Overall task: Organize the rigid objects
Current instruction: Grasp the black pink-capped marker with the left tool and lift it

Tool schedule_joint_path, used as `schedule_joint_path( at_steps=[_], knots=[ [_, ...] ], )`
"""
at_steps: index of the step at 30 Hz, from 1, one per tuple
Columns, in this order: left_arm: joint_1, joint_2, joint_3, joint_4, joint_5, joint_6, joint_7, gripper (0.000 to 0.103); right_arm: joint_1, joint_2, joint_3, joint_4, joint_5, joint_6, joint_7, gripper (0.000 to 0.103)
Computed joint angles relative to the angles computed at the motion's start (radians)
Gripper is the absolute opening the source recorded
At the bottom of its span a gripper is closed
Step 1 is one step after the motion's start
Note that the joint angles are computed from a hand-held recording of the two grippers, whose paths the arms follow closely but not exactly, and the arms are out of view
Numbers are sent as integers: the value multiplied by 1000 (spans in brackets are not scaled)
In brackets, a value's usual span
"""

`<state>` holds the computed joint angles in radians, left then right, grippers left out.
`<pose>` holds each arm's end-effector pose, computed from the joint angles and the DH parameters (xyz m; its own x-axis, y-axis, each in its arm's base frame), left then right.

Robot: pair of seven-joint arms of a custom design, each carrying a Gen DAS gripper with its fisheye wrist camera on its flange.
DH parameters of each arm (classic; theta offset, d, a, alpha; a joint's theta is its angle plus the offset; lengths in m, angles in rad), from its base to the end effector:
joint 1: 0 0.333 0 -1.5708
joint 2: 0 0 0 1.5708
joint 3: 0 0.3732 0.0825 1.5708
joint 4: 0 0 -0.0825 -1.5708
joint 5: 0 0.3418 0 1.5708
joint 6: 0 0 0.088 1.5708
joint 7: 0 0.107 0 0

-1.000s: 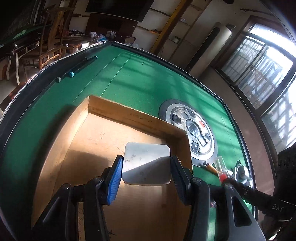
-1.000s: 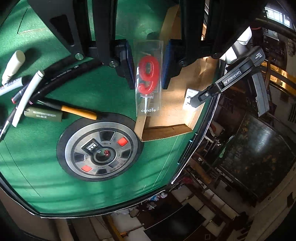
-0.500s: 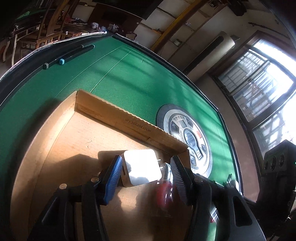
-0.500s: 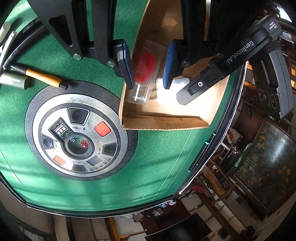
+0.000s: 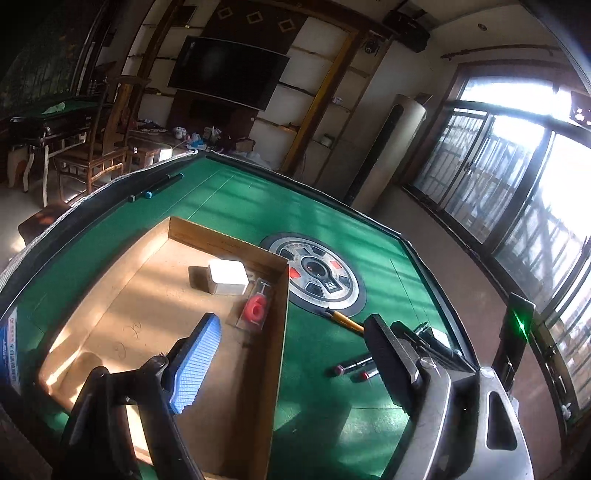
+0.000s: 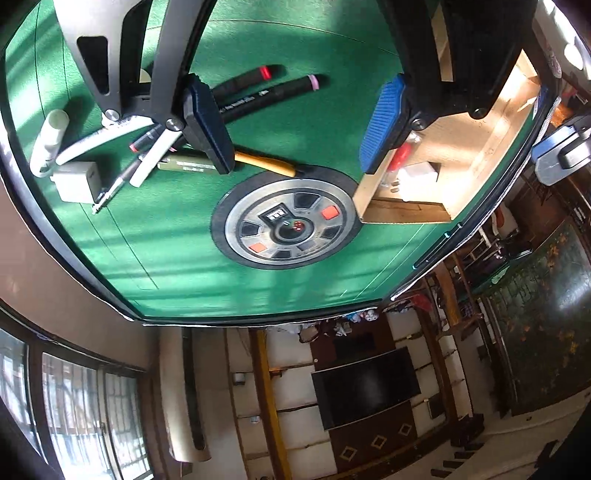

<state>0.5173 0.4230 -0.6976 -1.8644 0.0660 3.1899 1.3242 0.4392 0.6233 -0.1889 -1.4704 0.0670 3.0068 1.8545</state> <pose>0.6632 -0.0410 0.5350 -0.0280 -0.9133 0.4063 -0.5854 -0.3145 -0.7473 0.7247 0.2264 0.4987 0.0788 -0.9816 -0.1738 -0.6200 0.0882 -0.7796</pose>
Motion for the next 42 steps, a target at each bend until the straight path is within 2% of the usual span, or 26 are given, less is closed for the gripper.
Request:
schedule_joint_path(
  at_steps=[3,5,7,10,12,17,19,21,22,23,27,28,30,32,35,37,39,41,42],
  knots=[
    [-36,-17,2,-34,29,14,9,84,-36,-34,16,-80,22,24,-15,70],
    [-76,-24,19,-35,50,-6,17,84,-19,-47,-29,-120,15,36,0,70],
    [-96,-29,19,-38,52,-14,34,84,-20,-66,-46,-168,17,72,2,70],
    [-165,-44,78,-41,52,-27,38,84,-6,-90,-84,-235,30,128,5,70],
    [-173,-44,76,-41,34,-41,52,84,2,-93,-107,-252,45,143,3,70],
    [-228,-49,115,-38,-4,-67,80,84,-61,-111,-51,-277,112,167,-29,70],
    [-233,-45,113,-33,-25,-79,103,84,-105,-125,-7,-269,130,154,-58,70],
    [-259,-37,135,-23,-36,-96,117,84,-135,-136,16,-254,140,138,-83,71],
    [-268,-30,140,-14,-46,-109,124,84,-136,-136,6,-239,138,118,-88,76],
    [-271,-17,136,0,-60,-127,136,84,-118,-130,-29,-225,129,103,-78,77],
    [-289,28,132,68,-115,-232,191,84,-1,-74,-224,-213,69,137,31,78],
    [-307,33,150,85,-118,-244,195,84,0,-66,-228,-220,96,156,23,78],
    [-357,50,206,138,-108,-278,200,84,-52,-61,-170,-220,122,155,14,78],
    [-410,94,258,244,-83,-381,224,84,-119,-57,-95,-192,134,108,-12,78],
    [-492,190,329,420,-35,-490,287,84,-141,-53,-74,-187,136,101,-16,78],
    [-554,253,393,532,12,-542,316,84,-171,-53,-35,-178,141,86,-30,78],
    [-569,316,396,638,2,-611,363,74,-166,-48,-42,-170,135,72,-27,78],
    [-576,382,389,757,-24,-713,411,44,-174,-46,-28,-167,133,67,-31,78],
    [-581,410,389,808,-38,-755,432,40,-176,-47,-25,-167,132,66,-32,78]
  ],
)
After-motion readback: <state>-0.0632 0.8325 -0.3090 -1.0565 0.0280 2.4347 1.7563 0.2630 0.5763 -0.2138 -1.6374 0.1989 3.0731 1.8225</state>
